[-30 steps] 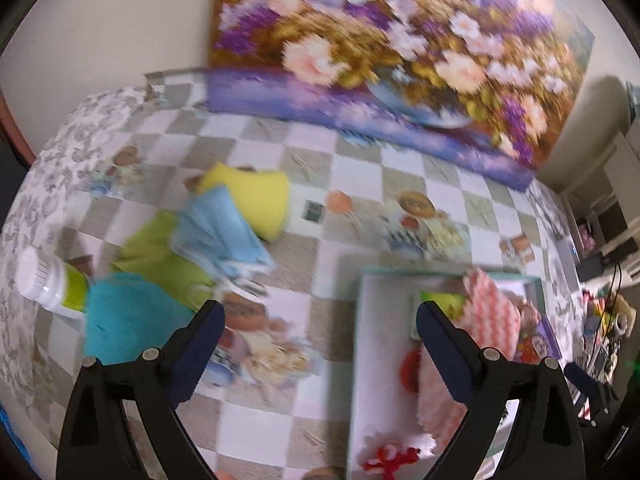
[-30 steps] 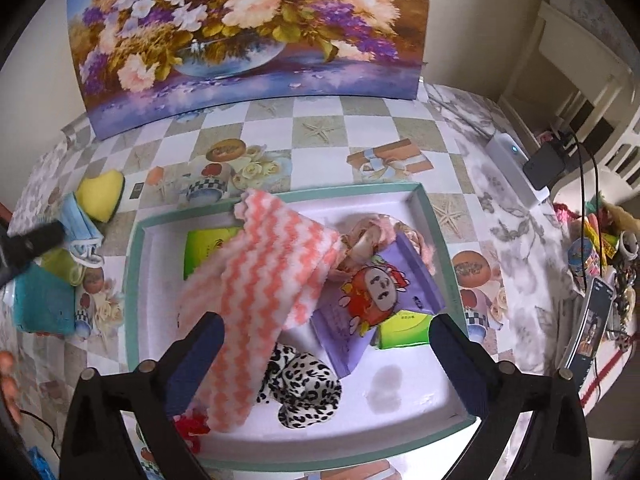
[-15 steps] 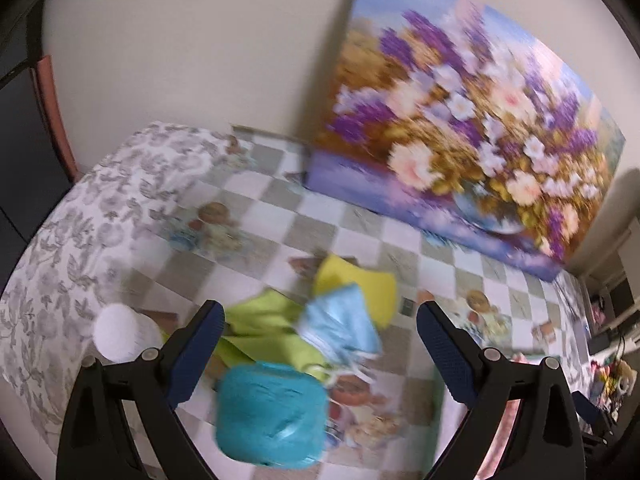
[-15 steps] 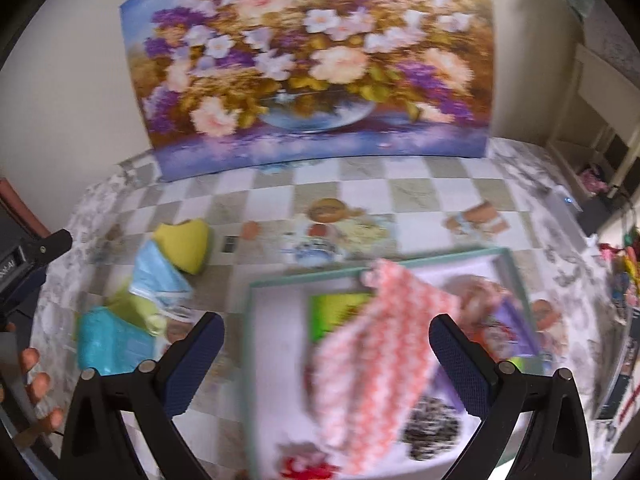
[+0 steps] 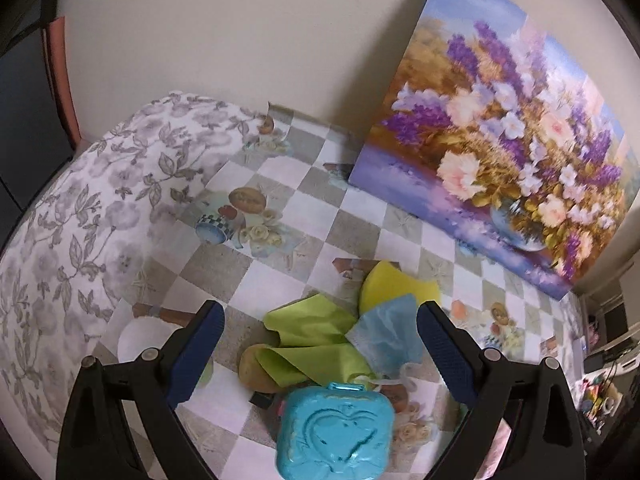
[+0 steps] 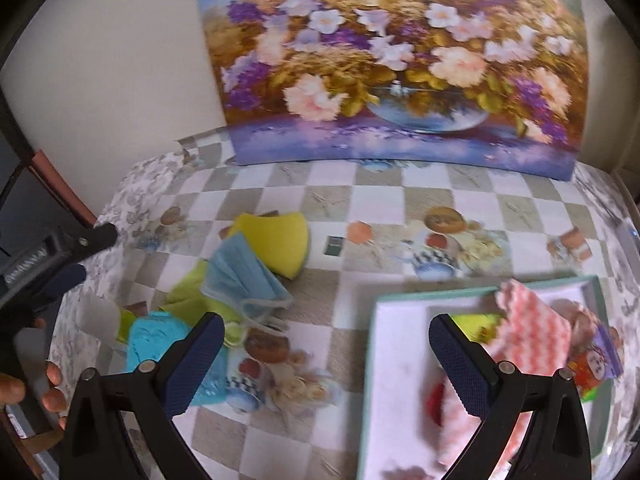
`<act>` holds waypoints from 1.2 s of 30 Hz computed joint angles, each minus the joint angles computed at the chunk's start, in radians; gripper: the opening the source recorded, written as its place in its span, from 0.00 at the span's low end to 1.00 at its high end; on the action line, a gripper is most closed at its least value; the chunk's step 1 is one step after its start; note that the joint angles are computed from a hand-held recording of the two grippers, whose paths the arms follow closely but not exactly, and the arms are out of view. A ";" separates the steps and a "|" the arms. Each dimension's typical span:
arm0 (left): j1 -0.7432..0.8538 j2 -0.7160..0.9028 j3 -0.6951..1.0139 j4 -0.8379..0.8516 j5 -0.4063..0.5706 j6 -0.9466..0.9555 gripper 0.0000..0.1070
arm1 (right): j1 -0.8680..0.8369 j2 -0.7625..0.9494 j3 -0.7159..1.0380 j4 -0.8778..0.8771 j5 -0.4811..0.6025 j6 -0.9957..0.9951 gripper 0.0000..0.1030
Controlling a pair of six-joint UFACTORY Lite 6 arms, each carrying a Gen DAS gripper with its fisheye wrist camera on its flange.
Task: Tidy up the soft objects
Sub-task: 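Move the right gripper to the pile and grasp the blue face mask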
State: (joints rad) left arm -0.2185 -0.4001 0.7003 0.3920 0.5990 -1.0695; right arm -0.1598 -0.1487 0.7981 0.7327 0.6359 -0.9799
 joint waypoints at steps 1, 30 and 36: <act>0.007 0.013 0.003 -0.003 -0.004 0.014 0.91 | 0.018 0.011 0.004 0.013 -0.007 -0.001 1.00; 0.134 0.245 0.012 -0.277 -0.179 0.373 0.91 | 0.263 0.454 0.132 0.376 -0.125 -0.271 0.46; 0.152 0.237 0.002 -0.327 -0.185 0.423 0.91 | 0.260 0.448 0.117 0.418 -0.116 -0.326 0.15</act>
